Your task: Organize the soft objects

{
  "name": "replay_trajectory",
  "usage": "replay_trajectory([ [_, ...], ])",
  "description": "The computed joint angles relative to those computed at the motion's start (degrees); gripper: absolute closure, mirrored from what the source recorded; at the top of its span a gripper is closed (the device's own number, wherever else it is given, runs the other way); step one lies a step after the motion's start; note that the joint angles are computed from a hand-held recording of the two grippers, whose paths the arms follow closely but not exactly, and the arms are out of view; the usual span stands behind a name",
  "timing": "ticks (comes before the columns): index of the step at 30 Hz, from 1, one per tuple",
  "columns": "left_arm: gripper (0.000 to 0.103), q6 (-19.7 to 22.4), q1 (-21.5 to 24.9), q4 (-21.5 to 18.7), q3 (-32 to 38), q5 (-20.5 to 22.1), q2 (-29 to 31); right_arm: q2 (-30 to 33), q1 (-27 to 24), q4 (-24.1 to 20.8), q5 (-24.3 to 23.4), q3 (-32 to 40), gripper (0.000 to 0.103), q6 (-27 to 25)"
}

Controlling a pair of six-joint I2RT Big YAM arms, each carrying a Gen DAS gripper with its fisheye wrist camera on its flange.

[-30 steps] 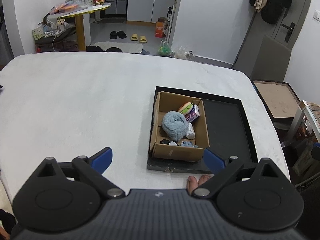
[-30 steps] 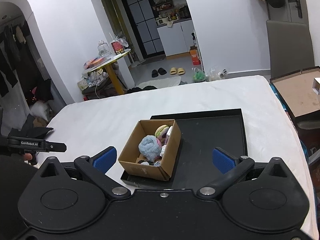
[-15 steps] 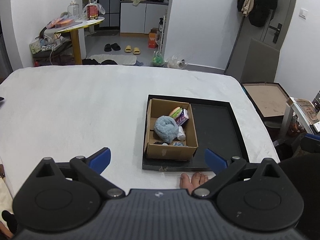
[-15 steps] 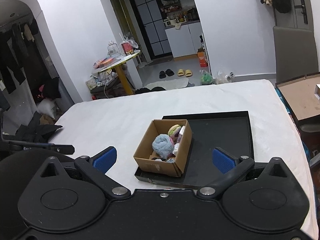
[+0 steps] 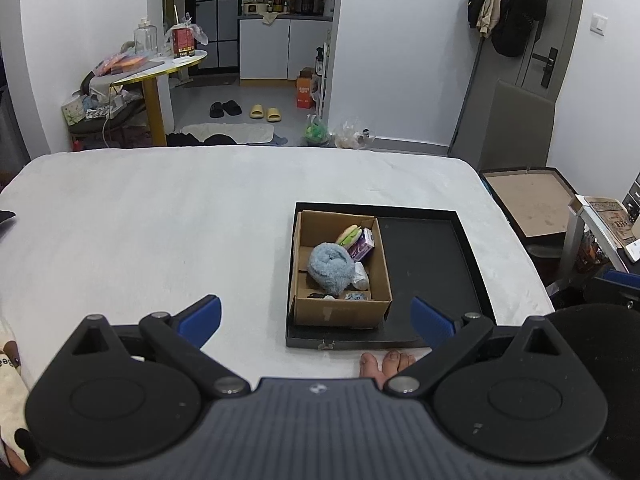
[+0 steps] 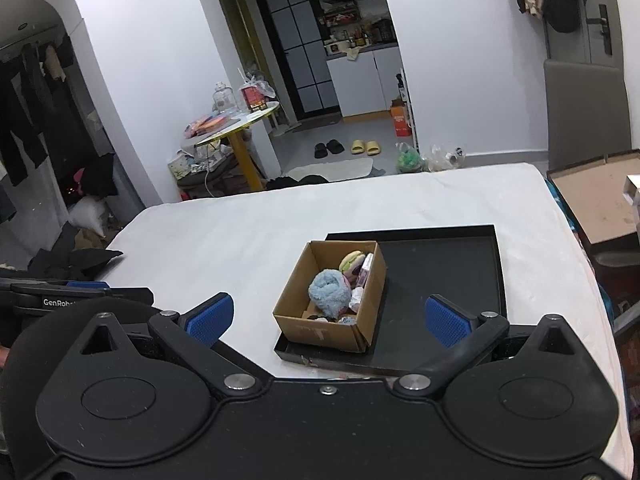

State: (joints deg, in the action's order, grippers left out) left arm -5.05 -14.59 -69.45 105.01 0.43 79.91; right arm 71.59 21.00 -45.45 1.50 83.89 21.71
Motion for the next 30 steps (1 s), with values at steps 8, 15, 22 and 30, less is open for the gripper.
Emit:
replay_trajectory([
  [8,0.003,-0.5,-0.3,0.7,-0.5,-0.3,-0.5,0.0,1.0,-1.8,3.5,0.9,0.000,0.4],
  [15,0.003,-0.6,-0.5,0.6,-0.1,0.1,-0.4,-0.3,0.9,-1.8,3.3,0.5,0.000,1.0],
  [22,0.003,-0.7,-0.8,0.5,0.3,-0.3,-0.1,-0.3,0.9,-2.1,3.3,0.7,0.000,1.1],
  [30,0.003,-0.9,-0.8,0.6,0.6,0.0,0.0,0.0,1.2,-2.5,3.7,1.3,0.000,0.6],
])
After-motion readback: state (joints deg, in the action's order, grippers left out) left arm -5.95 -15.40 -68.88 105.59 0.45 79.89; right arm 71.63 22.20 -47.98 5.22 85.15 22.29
